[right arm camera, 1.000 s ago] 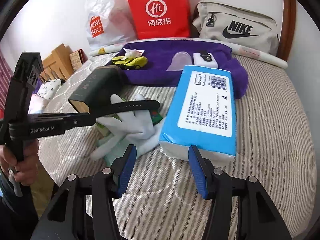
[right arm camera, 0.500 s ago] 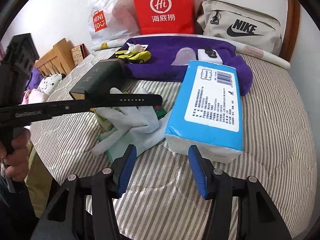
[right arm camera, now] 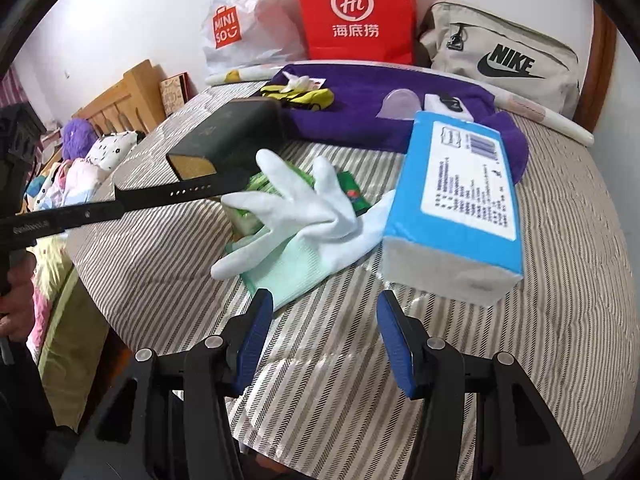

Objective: Organize soft objects
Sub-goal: 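Grasp the long black strap lying on the gloves with the left tool, then lift the black strap with the left tool while the right tool moves toward the white glove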

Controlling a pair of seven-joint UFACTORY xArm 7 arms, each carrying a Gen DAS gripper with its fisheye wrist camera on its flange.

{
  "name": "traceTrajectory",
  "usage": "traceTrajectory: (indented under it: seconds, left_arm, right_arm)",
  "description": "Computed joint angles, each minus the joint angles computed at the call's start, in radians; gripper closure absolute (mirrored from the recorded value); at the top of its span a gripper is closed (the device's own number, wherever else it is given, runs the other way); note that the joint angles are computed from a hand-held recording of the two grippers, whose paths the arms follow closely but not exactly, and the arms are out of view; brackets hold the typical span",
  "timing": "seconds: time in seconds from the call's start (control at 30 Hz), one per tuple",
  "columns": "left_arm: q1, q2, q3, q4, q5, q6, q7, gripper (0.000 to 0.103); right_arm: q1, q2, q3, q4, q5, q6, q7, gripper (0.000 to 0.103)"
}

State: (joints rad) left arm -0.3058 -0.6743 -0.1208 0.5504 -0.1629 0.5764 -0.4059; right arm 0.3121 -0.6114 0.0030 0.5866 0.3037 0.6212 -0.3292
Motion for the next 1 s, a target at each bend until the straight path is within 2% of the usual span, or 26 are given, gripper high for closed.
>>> traceTrajectory:
  seconds: [0.23, 0.3, 0.37, 0.47, 0.8, 0.93, 0.97, 1.0]
  left_arm:
    - [-0.023, 0.03, 0.006, -0.035, 0.002, 0.05, 0.052, 0.096]
    - [-0.02, 0.039, -0.003, -0.028, 0.016, 0.053, 0.066, 0.087]
    - [-0.005, 0.049, -0.018, -0.02, 0.042, 0.049, 0.067, 0.07]
    - [-0.005, 0.075, -0.013, -0.005, 0.05, 0.023, 0.083, 0.056]
    - [0.006, 0.274, -0.043, 0.123, 0.124, -0.063, 0.151, 0.055]
    - [0.01, 0.305, -0.064, 0.138, 0.173, -0.093, 0.157, 0.055]
    - [0.01, 0.314, -0.069, 0.141, 0.184, -0.105, 0.157, 0.059]
    - [0.009, 0.318, -0.071, 0.141, 0.192, -0.115, 0.159, 0.078]
  right_arm:
    - [-0.009, -0.008, 0.009, -0.011, -0.018, 0.008, 0.014, 0.049]
    - [-0.013, -0.001, 0.011, -0.009, -0.024, 0.007, 0.021, 0.049]
    - [-0.015, 0.011, 0.01, -0.003, -0.026, 0.008, 0.028, 0.049]
    - [-0.019, 0.027, 0.016, 0.003, -0.033, 0.01, 0.037, 0.049]
    - [-0.028, 0.057, 0.03, 0.014, -0.057, 0.017, 0.059, 0.049]
    - [-0.031, 0.061, 0.028, 0.012, -0.059, 0.018, 0.064, 0.049]
    - [-0.032, 0.064, 0.029, 0.013, -0.061, 0.018, 0.066, 0.049]
    - [-0.032, 0.067, 0.03, 0.013, -0.062, 0.017, 0.067, 0.049]
